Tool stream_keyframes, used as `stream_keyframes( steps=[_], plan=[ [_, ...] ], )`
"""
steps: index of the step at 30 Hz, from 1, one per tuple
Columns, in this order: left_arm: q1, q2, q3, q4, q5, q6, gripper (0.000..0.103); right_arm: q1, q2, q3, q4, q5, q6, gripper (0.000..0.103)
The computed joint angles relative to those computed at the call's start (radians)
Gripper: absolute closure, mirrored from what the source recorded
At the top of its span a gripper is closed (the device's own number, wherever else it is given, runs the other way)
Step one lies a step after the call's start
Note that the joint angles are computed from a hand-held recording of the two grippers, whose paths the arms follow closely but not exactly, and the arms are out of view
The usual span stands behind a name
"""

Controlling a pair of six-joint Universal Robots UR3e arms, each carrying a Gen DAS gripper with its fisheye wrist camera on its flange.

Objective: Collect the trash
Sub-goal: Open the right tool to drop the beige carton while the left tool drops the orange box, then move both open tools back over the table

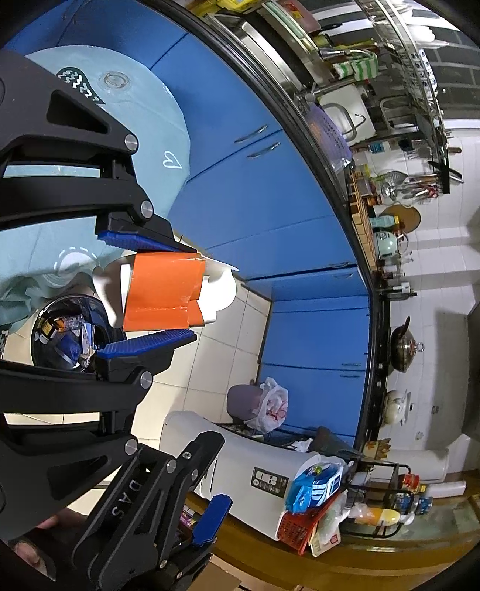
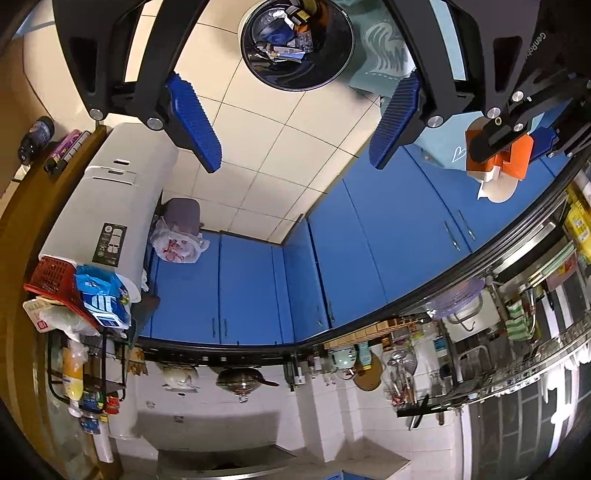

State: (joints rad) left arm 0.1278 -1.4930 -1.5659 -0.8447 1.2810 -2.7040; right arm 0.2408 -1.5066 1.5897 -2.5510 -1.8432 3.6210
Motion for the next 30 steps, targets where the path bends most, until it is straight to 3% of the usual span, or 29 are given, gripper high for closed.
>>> stream_keyframes(
  steps=[6, 8, 10, 13, 22, 30],
  plan=[
    [-0.052, -0.057, 0.057, -0.01, 0.021, -0.03, 0.059, -0.033, -0.023, 0.039, -0.008, -0.011, 0.002, 0.023],
    [-0.067, -0.072, 0.072, 0.002, 0.027, -0.043, 0.049, -0.044, -0.028, 0.044, -0.008, -0.013, 0.005, 0.023],
    [-0.073, -0.077, 0.069, 0.034, 0.026, -0.062, 0.023, -0.056, -0.036, 0.055, -0.013, -0.014, 0.004, 0.023],
    [-0.073, -0.078, 0.062, 0.077, 0.021, -0.086, 0.007, -0.073, -0.041, 0.063, -0.017, -0.009, 0.004, 0.023],
    [-0.032, -0.101, 0.095, 0.047, 0.033, -0.109, 0.007, -0.052, -0.002, 0.024, -0.014, -0.005, 0.002, 0.023],
    [0.069, -0.062, 0.065, 0.039, -0.011, -0.093, 0.006, 0.025, 0.084, -0.105, 0.033, -0.032, 0.01, 0.023]
  ],
)
